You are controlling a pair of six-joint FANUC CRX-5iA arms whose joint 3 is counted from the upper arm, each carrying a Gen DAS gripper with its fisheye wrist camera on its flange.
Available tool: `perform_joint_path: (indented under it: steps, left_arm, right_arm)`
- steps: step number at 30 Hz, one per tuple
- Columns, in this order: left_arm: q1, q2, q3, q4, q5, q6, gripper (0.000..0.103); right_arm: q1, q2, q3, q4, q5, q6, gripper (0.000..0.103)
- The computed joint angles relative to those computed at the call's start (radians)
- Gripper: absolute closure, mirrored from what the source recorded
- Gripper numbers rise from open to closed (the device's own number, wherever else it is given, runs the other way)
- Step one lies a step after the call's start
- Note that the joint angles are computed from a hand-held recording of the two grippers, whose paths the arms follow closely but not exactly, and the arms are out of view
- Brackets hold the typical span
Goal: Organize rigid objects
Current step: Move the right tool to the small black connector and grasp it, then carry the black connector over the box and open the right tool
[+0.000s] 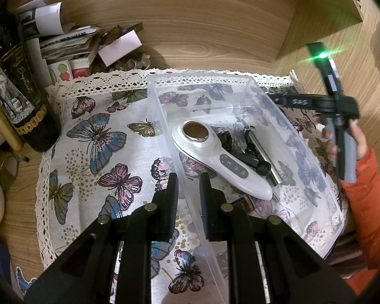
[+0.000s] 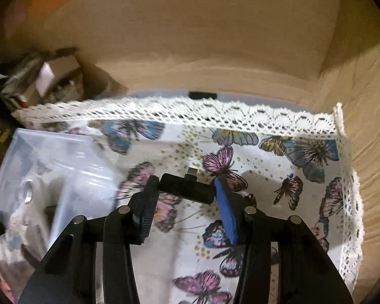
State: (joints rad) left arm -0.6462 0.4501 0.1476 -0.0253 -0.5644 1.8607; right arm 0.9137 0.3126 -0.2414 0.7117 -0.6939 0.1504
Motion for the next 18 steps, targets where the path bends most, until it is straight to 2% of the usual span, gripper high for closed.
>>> perform_joint_path:
  steps: [8,14,18]
  left_arm:
    - [-0.012,0.007,0.023,-0.037,-0.021,0.035,0.088]
    - [-0.016,0.01,0.032,-0.053,-0.03,0.047,0.088]
    - [-0.019,0.011,0.036,-0.067,-0.033,0.061,0.088]
  right_arm:
    - [0.051,-0.127,-0.091,0.182,-0.019,-0.124,0.061]
    - [0.104,-0.139,-0.095,0.328,-0.045,-0.193,0.061]
    - [0.125,-0.138,-0.097,0.38,-0.037,-0.205,0.061]
